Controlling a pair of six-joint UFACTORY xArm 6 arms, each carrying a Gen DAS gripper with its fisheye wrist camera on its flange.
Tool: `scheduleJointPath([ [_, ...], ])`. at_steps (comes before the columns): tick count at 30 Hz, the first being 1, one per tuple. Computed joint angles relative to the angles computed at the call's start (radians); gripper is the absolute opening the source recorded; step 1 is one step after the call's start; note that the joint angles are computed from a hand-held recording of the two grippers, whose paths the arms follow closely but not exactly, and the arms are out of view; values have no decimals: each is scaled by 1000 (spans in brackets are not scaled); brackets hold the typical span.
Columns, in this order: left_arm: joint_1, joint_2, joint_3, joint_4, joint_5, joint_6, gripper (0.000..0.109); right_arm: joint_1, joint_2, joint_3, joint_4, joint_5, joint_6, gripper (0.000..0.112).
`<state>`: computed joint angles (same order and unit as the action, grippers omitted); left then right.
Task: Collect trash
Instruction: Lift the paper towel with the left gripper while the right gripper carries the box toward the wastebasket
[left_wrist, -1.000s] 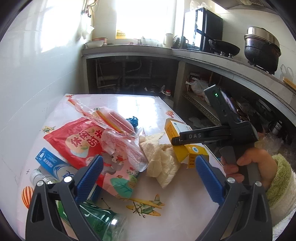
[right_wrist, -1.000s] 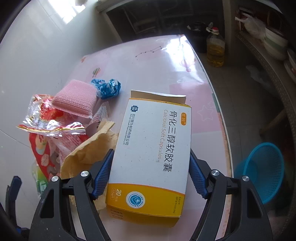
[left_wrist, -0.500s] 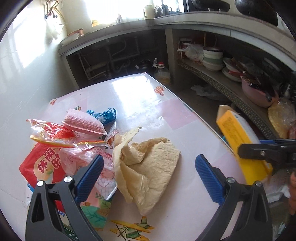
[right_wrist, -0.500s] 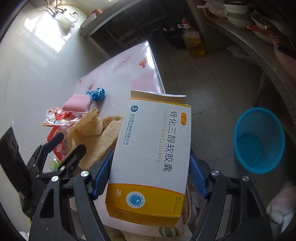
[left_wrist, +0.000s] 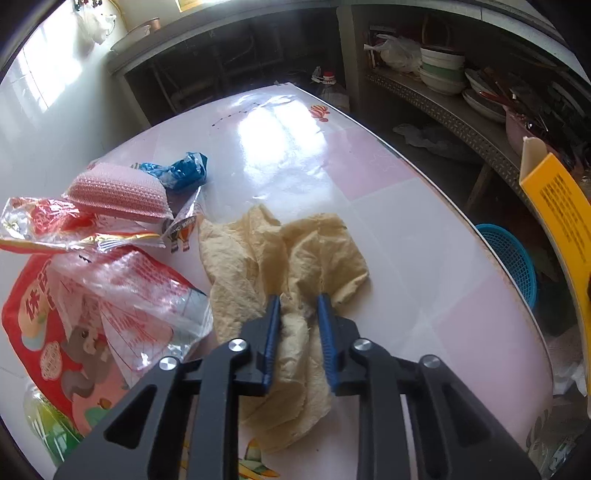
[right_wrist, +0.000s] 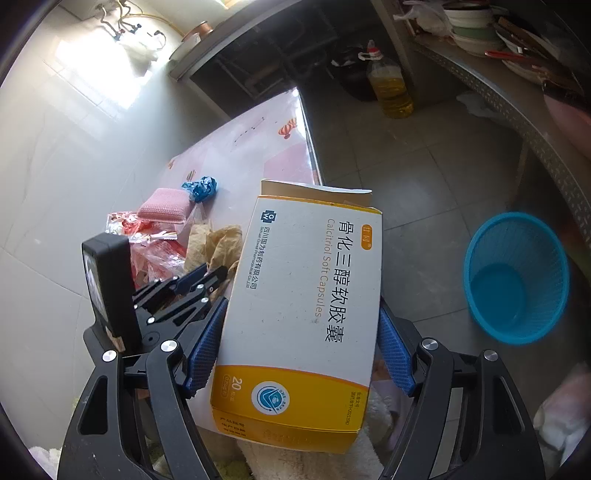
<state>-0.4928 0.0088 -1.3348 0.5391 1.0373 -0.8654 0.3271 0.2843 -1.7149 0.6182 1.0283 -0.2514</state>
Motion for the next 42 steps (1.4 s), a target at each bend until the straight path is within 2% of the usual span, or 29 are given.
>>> scheduleJointPath([
  [1,-8,-19,24,-6,-13,-7,13,-1,-1,1,0,-3,2,71],
  [5,-67,-108,132,-47,-85,-29,12,-5,-2,4,-8,-8,15,71],
  [10,-152,-165,199,-13,-100,-43,15,-2,4,0,-23,-10,29,71],
  [11,-160,-166,198,-5,-90,-44,19,-2,7,-2,-25,-7,32,71],
  [13,-175,-159,181,15,-57,-49,43,-2,8,-3,-23,-4,31,71],
  [16,-187,-168,179,58,-43,-61,59,-3,4,-1,-21,-5,29,71],
  [19,-185,-154,159,77,-23,-61,68,-4,-7,10,-20,-12,30,71],
  [22,-159,-121,131,48,-18,-57,69,-7,-15,24,-20,-15,29,71],
  [25,-121,-110,137,-3,-63,-64,69,-8,-22,35,-24,-18,34,71],
  [26,-110,-117,148,-22,-86,-69,69,-9,-26,40,-23,-21,35,71],
  [29,-96,-131,169,-32,-116,-95,55,-17,-39,57,-24,-31,38,71],
  [31,-95,-132,166,-21,-103,-102,36,-26,-48,71,-24,-38,40,71],
  [32,-94,-136,167,-18,-93,-107,31,-31,-51,76,-24,-42,43,71],
  [34,-91,-139,161,-24,-76,-108,12,-43,-55,82,-30,-39,60,71],
  [39,-105,-152,140,-26,-106,-107,8,-78,-81,126,-43,-63,88,71],
  [42,-119,-127,94,-48,-154,-66,8,-106,-90,153,-51,-65,126,71],
])
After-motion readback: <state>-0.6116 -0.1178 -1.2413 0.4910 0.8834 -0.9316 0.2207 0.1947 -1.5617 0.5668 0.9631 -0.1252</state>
